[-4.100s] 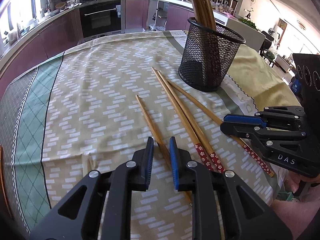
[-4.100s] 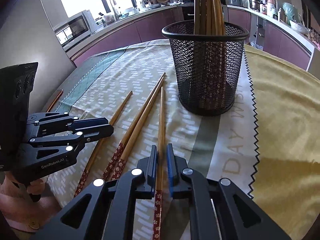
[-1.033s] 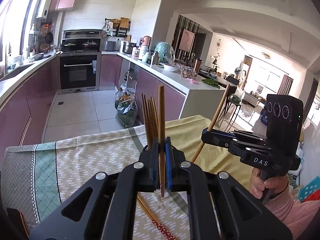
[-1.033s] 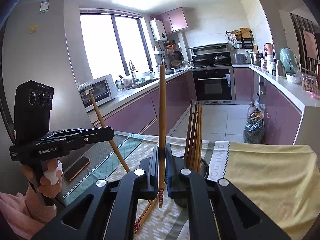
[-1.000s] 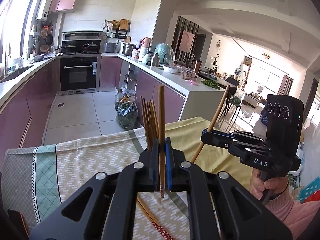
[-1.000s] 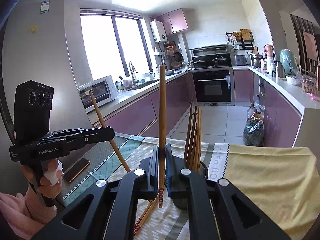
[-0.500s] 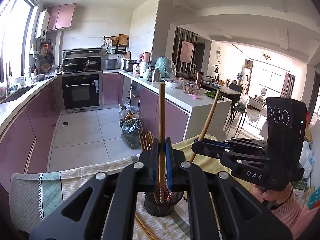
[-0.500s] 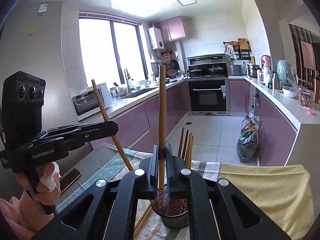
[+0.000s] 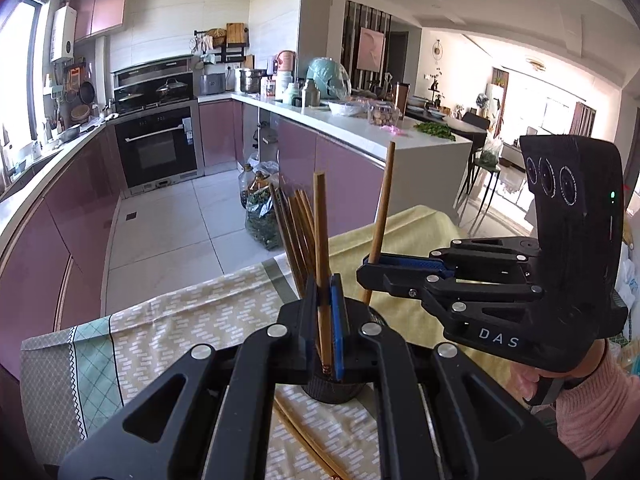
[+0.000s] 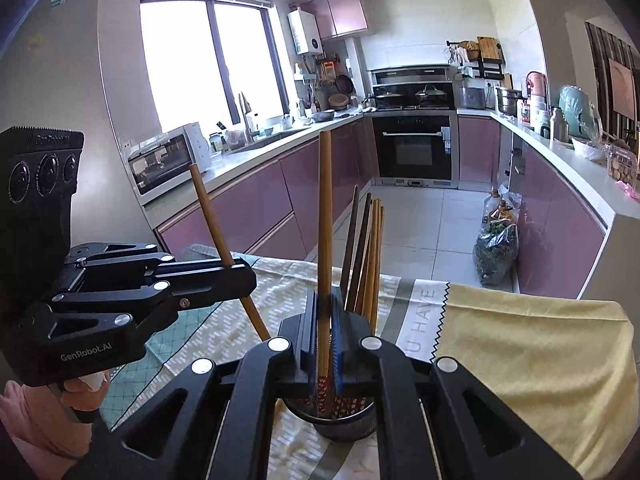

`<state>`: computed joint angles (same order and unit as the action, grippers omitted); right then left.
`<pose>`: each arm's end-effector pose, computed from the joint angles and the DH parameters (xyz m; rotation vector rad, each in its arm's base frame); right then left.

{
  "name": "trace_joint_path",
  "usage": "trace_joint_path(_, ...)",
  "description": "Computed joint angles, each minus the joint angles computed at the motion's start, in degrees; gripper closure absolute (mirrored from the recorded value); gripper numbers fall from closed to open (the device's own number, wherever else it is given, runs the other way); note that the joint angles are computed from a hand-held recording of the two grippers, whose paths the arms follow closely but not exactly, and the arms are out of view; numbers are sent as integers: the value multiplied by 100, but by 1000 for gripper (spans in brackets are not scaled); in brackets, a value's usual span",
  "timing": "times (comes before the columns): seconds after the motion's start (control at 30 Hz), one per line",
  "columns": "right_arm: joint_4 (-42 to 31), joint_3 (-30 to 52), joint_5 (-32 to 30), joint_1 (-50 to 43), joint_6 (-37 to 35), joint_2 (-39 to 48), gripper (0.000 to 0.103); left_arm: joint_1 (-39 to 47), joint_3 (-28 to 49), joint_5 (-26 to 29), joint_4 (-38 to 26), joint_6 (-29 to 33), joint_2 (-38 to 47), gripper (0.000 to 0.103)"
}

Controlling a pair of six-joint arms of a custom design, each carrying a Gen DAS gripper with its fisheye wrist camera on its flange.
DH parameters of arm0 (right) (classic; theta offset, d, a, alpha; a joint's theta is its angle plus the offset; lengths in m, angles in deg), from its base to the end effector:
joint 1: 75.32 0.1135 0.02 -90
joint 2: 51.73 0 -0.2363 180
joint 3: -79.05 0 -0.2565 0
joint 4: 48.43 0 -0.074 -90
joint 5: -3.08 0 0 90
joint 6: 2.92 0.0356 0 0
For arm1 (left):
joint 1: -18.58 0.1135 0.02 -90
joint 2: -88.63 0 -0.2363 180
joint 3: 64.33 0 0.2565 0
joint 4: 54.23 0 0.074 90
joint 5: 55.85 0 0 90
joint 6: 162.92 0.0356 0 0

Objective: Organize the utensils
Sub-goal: 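Insert the right gripper's chopstick into the mesh cup and open while the left gripper releases its own, then move both open grippers back down toward the remaining chopsticks on the cloth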

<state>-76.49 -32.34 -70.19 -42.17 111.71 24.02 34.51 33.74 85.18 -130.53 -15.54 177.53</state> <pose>0.2607 0.1580 0.2483 0.0037 2.1674 0.2630 0.3020 0.0574 0.3018 0.9960 2.0206 -0.5878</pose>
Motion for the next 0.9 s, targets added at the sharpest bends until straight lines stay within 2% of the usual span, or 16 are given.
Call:
trace_joint_path(0.23,-171,309,-168,-101,45,496,97,-286,210,-408,55,-194,469,96)
trace_joint_path(0.67,-134,465,-305,-372,216,751,95,-688,428,-786,361,-774,770,95)
trace_joint_path(0.73,-87,363,-234,-338,302,690,94,-683,441,-769,415,-889,797,81)
trace_joint_path(0.9,3,115,-192,-271,394,490,93,-552,92,-701,713,-985,599,78)
